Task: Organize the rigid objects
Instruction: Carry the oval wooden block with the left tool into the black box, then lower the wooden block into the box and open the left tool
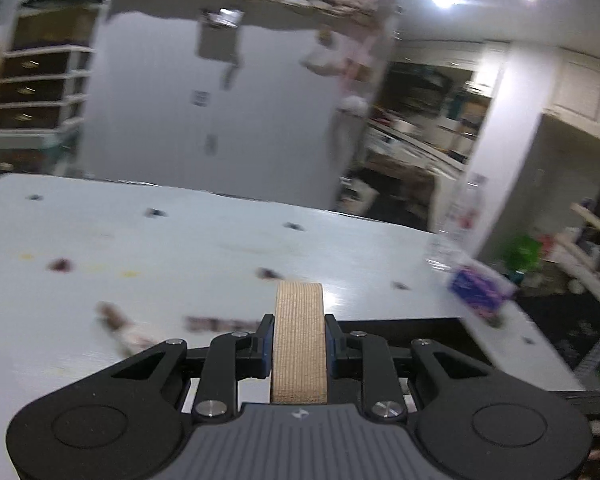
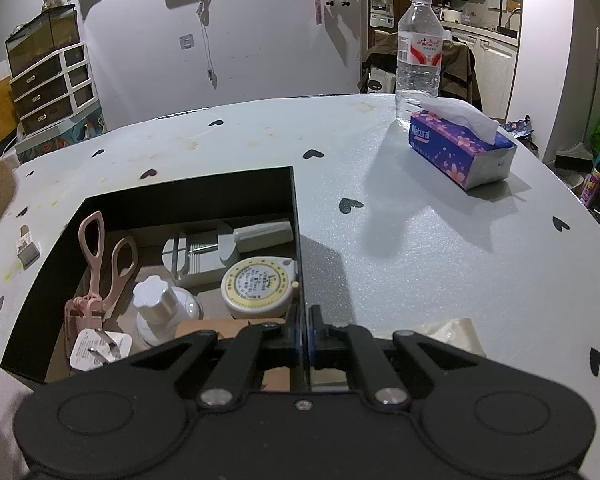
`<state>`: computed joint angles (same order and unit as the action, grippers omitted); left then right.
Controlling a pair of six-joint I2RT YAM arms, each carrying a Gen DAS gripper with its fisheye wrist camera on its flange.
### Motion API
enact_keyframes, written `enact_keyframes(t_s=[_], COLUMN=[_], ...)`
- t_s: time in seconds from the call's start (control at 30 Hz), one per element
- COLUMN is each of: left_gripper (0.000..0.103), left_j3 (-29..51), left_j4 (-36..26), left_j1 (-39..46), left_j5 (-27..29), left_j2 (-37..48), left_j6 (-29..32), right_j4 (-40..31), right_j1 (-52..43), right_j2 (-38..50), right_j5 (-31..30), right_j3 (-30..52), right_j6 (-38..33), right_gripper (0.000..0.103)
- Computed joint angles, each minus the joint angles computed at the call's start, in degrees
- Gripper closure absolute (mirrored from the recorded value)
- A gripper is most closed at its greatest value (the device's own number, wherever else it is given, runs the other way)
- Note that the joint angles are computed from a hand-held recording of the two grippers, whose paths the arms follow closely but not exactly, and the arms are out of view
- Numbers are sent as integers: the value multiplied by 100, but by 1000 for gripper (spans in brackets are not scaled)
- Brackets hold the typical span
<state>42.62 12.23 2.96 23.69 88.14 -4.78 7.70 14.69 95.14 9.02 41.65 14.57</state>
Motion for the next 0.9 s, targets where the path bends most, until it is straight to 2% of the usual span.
enact_keyframes(t_s=[0.13, 0.33, 0.53, 0.73, 0.9], left_gripper=[77, 77, 77, 77, 77], left_j3=[212, 546, 867, 1095, 1244], left_j4=[-69, -26, -258, -367, -484], left_j1=[-681, -1434, -1838, -1963, -2017], left_j5=[-217, -882, -1518, -1853, -1918], left_j2=[194, 698, 1045, 1348, 1550], left_j6=[-415, -1205, -1366, -1528, -1524], right_j4=[16, 46, 46, 55, 53], right_j1=[0, -5, -19, -28, -28], right_j2=[17, 43, 22, 3, 7], right_j5=[-4, -25, -70, -97, -98], right_j3=[1, 1, -4, -21, -15], right_j6=[1, -1, -7, -9, -10], right_gripper=[99, 99, 99, 99, 99])
